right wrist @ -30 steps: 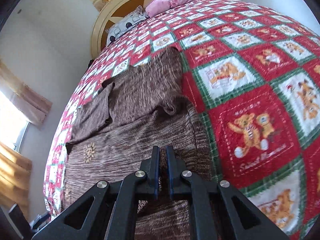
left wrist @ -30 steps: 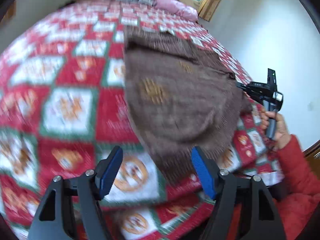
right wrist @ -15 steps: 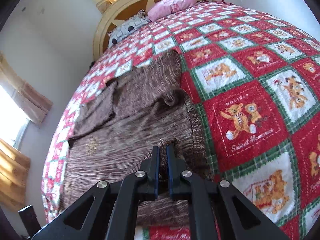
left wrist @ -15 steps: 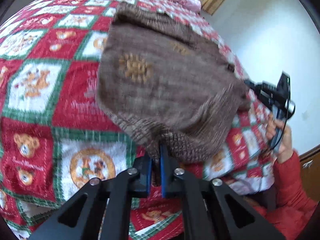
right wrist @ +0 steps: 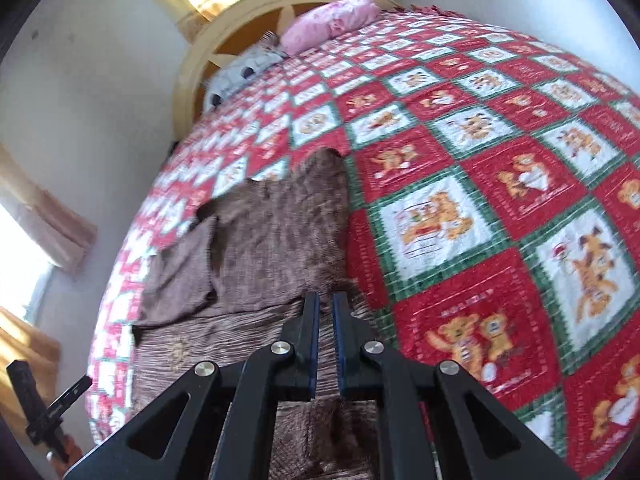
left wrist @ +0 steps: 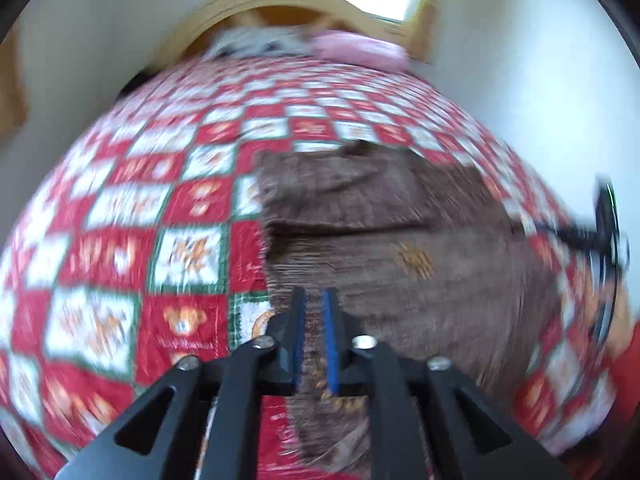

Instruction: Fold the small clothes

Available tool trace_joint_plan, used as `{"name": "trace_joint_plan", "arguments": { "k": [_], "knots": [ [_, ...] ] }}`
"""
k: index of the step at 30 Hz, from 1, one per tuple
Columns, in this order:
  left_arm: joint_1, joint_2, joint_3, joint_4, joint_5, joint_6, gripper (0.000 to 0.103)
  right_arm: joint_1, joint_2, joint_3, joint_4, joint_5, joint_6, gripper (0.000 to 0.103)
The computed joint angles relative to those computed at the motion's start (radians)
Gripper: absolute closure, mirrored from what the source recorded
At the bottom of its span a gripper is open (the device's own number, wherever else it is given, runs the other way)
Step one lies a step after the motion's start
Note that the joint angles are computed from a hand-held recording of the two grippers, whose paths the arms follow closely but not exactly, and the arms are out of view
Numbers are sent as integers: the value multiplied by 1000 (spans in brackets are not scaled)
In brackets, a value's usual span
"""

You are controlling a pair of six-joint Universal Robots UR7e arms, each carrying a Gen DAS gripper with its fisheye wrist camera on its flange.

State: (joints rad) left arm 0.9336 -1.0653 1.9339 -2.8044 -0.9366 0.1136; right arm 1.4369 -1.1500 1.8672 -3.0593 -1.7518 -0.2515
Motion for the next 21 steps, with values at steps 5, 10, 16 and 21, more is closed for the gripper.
{"name": "trace_joint_plan", "arguments": {
  "k": [5,10,16,21],
  "knots": [
    [4,-73,120,29,-128,213,9,-49,-61,90,8,155,12,94],
    [-33,-6,155,-10,-44,305,15,-60,-80,160,-57,237,8,38],
    [1,32,103,81,-81,233,45,-11,-105,209,-126,181,-76,38],
    [10,-5,144,77,-153,209,50,-9,-113,215,-121,150,-71,38]
  ]
}}
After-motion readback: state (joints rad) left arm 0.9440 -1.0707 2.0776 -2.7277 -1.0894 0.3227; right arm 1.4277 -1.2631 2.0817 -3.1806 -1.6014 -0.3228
